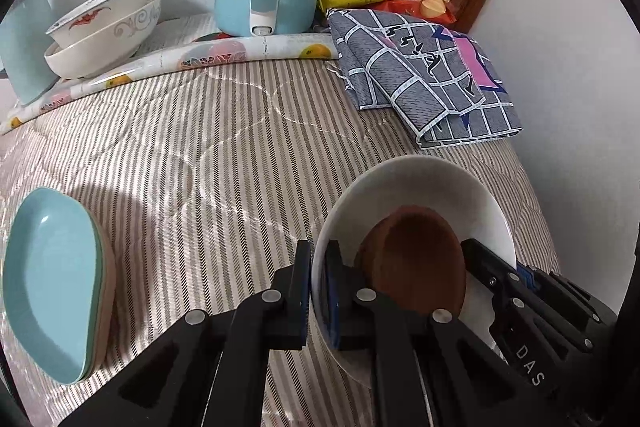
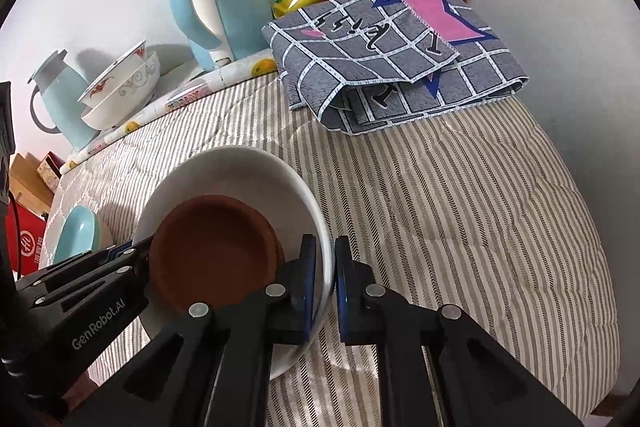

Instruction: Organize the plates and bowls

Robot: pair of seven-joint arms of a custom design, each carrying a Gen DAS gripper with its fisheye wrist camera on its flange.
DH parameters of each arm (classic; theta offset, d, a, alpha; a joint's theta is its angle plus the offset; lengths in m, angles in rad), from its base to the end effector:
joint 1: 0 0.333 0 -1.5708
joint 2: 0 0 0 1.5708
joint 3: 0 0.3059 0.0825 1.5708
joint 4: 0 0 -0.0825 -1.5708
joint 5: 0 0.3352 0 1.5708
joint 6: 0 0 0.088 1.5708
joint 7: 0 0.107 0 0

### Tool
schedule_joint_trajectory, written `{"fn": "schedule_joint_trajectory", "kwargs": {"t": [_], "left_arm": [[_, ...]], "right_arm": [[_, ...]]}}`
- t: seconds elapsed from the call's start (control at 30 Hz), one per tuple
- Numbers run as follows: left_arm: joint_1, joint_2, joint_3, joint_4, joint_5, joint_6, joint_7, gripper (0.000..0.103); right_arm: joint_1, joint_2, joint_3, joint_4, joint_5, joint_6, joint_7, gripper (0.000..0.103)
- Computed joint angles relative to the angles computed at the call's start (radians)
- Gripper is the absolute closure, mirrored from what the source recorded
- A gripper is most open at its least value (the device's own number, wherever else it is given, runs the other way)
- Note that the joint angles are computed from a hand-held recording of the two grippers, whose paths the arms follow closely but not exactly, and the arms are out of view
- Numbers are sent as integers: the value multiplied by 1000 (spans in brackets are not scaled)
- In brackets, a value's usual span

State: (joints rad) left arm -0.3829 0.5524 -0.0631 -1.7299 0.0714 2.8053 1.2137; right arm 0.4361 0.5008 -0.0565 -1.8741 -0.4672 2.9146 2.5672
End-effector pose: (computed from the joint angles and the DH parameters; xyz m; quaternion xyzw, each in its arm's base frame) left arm 0.6041 -0.2852 0.3456 -0.6365 0.7264 -0.2384 0.1020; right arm 0.5795 0.2657 0.3261 -0.6161 0.7343 -0.1467 0.2442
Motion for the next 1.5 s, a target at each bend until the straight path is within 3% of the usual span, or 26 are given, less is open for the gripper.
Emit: {"fn": "schedule_joint_trajectory", "kwargs": {"t": [0.67,1.5], "left_arm": [[-1,-124,23,-150,32,82,-38,95],[57,-218,15,-256,38,144,-20,95]], "right_arm": [[64,-68,-42,-38,-130,14,126,94],[92,-74,-18,22,-230,-28,220,94]]}}
